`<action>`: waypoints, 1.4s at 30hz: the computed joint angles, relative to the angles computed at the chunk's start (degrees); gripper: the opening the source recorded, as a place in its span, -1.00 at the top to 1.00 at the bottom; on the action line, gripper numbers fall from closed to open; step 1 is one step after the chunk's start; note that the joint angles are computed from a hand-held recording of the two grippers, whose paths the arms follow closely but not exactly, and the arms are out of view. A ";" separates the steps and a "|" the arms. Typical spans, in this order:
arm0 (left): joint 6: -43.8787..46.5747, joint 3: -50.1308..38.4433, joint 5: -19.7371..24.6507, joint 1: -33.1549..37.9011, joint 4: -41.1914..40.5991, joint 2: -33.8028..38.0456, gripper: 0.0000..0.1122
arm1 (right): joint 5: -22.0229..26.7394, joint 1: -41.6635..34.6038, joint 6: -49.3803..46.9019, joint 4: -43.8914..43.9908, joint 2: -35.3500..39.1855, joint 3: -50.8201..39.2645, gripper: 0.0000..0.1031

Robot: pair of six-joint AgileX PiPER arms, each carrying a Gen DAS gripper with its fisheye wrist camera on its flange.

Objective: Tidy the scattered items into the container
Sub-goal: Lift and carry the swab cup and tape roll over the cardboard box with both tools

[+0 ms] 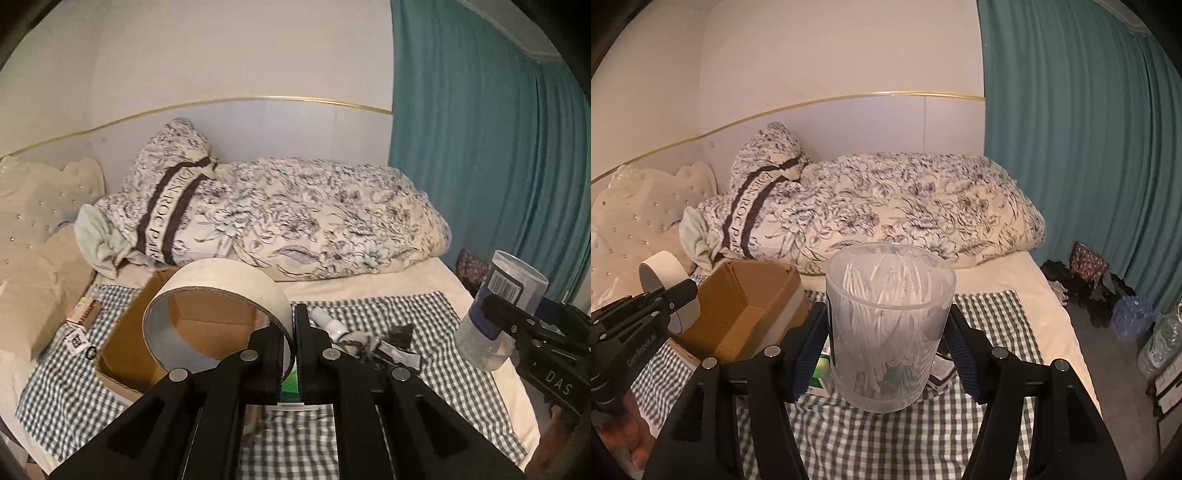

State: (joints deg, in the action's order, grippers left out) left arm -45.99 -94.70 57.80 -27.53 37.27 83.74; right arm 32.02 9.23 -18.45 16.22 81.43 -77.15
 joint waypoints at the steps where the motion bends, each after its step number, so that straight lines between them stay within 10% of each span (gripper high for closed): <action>1: 0.45 0.04 0.22 0.46 -0.19 -0.33 0.91 | -0.15 0.78 1.15 -1.13 -0.28 0.00 -0.22; 42: 18.92 3.13 -1.84 23.13 -12.55 -8.57 0.91 | 0.57 24.39 28.88 -27.62 5.50 -9.39 -0.22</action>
